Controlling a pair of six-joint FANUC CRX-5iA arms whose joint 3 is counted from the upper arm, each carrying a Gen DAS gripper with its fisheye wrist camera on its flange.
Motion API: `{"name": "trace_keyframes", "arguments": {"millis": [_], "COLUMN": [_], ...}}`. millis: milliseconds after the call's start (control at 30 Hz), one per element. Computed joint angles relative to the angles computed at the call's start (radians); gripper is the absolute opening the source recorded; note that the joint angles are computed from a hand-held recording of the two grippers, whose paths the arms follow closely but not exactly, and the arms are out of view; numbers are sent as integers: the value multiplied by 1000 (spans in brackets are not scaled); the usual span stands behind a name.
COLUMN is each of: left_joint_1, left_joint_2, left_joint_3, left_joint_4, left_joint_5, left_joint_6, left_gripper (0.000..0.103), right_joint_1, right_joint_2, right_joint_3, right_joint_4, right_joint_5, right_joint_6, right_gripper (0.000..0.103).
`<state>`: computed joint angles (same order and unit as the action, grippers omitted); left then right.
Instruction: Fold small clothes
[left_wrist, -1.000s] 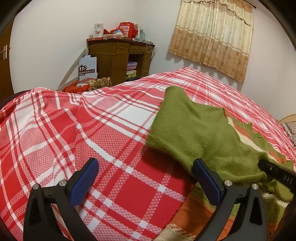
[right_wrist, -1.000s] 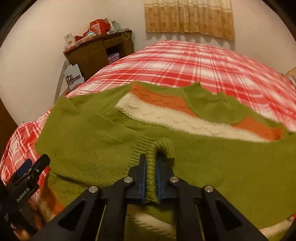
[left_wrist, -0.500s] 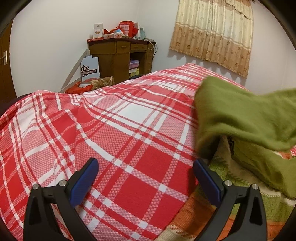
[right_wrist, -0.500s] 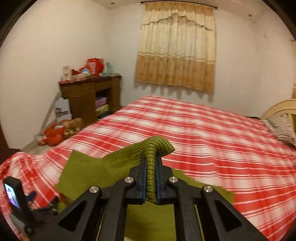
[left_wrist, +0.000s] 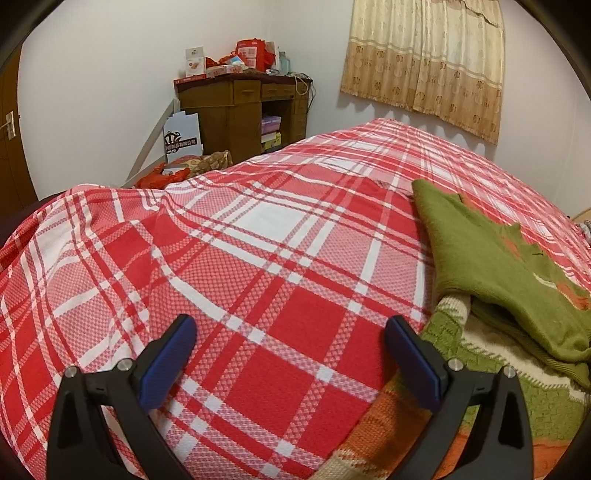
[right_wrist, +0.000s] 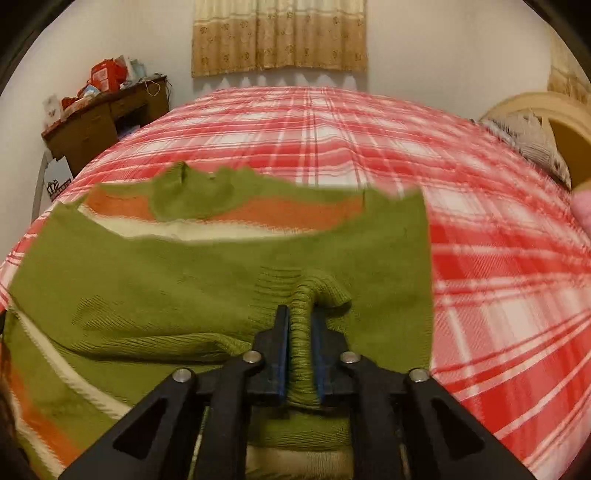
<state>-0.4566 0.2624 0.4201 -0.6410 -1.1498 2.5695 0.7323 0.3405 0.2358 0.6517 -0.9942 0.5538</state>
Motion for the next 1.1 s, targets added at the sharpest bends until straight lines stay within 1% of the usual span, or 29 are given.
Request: {"name": "trace_keyframes", "arguments": {"millis": [67,133,167,267,300,367,400,467,567,633,700,733,800,833,900,933,1000,1033,1100], "left_joint_1": [-1,0,2,-1,-3,-3,-3,-4,-2,-1,-1,-1,-1,-1,-2,-2,-2,-2,-2], "left_joint_2": [3,3,0,5,7,6,7,8,11,13,15,16,19,19,20,20,20,20,21], "left_joint_3": [4,5,0,6,9,9,10,12,16,18,20,21,26,26,27,27,26,26,28], "left_joint_4": [-1,1,4,0,-2,-3,-3,-3,1,3,3,3,1,0,1,1,3,3,2], "left_joint_5": [-5,-7,-1,-7,-12,-14,-15,-18,-21,-24,-25,-27,-31,-31,-32,-32,-31,-31,-33], "left_joint_6": [-2,-5,-6,-3,-5,-6,-6,-8,-13,-16,-17,-18,-21,-21,-21,-21,-20,-20,-21], "left_gripper": [103,103,103,103,103,103,103,103,103,103,103,103,103,103,103,103,103,103,103], "right_joint_1": [-2,-5,-6,26,38,52,61,74,76,70,61,53,46,44,38,40,56,61,76], "right_joint_2": [-2,-12,-24,-76,-101,-138,-148,-148,-116,-77,-30,-14,-50,-62,-73,-74,-84,-101,-178], "right_joint_3": [3,-2,-15,-107,-136,-168,-170,-144,-83,-35,31,34,-37,-55,-57,-49,-46,-62,-146], "right_joint_4": [8,-3,3,169,204,223,218,168,74,11,-99,-141,-116,-121,-150,-156,-132,-113,-73], "right_joint_5": [-25,-24,-28,-107,-108,-66,-45,-6,35,36,-2,-9,72,94,98,80,26,28,73], "right_joint_6": [-15,-1,-18,-222,-252,-231,-193,-105,-34,12,96,109,65,58,69,83,82,68,12], "right_gripper": [31,32,32,32,32,32,32,32,32,32,32,32,32,32,32,32,32,32,32]}}
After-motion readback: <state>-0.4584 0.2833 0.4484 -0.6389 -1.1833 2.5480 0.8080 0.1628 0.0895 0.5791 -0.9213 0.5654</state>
